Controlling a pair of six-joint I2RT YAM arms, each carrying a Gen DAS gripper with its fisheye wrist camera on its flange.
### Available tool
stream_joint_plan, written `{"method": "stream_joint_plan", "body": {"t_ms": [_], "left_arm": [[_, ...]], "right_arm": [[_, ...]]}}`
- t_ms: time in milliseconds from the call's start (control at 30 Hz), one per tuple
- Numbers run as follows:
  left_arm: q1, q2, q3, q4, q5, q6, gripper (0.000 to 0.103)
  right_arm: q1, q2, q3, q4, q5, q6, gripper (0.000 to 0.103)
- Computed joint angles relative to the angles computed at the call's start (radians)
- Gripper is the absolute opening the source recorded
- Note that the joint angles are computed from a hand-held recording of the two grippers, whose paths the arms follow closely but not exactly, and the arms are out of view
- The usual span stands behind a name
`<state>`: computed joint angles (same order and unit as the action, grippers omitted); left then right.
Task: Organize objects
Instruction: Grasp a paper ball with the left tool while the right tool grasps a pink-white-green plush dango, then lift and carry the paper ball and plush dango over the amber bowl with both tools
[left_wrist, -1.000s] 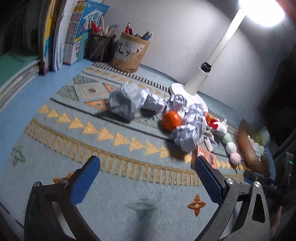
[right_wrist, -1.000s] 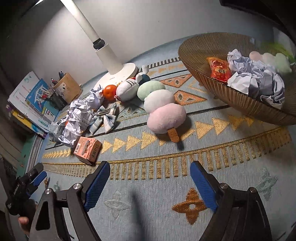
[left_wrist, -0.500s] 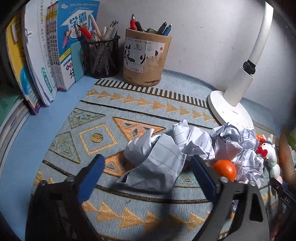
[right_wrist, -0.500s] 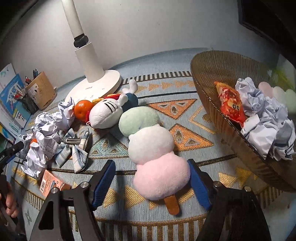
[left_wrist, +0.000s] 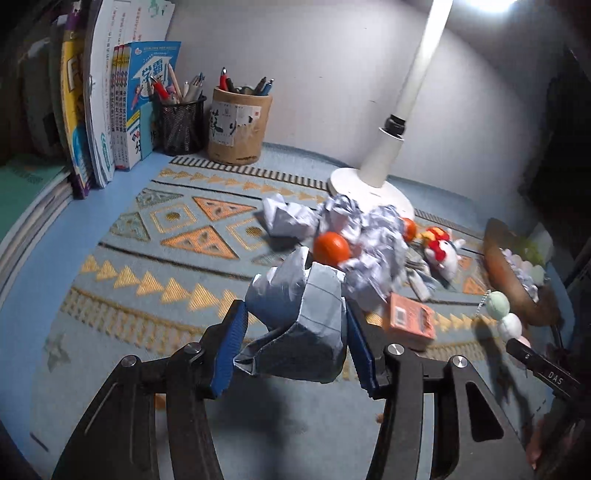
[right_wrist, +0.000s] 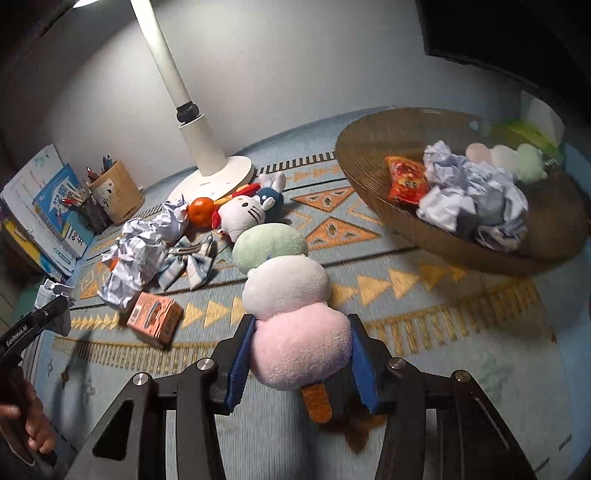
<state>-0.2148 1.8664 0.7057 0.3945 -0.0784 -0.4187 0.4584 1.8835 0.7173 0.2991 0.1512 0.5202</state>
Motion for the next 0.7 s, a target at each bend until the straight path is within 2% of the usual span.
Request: {"method": "stream_joint_plan", "body": {"t_ms": [100,167,300,367,467,533,600,700], "left_arm": [[-0.103,0.039,-0.033,0.071,-0.037,-0.042,0.05],[-0.156,0.095,0.003,0.074,-0.088,-0.043,0.05],[-0.206,0.141,0.014,0.118,-0.143,-0.039,0.05],[-0.231,0.144,0.005,0.121,-0.197,-0.027,0.05],[-0.236,0.146,0.005,0.128,-0.186,-0.01,0.051],[-0.242,0.163,0.037,0.089,-0.205,-0.011,0.051],[-0.256,0.172,0.054,0.071,-0.227,0.003,0.052],[-0.285,0.175,0.053,0.077,-0.267,0.03,0.052]], "right_arm": [[0.012,-0.065,-0.101,0.005,0.019,0.032,0.048],[0.005,-0.066,-0.125,0.021,-0.014,0.028,0.048],[-0.028,-0.032,-0.154,0.106,-0.115,0.021,0.052],[-0.066,-0.016,-0.174,0.155,-0.212,-0.004,0.052],[-0.105,-0.012,-0.199,0.193,-0.294,-0.034,0.055],[-0.097,-0.011,-0.189,0.182,-0.288,-0.053,0.063],[-0.074,0.002,-0.152,0.139,-0.266,-0.103,0.065],[-0.019,0.03,-0.097,0.084,-0.172,-0.16,0.066]]}}
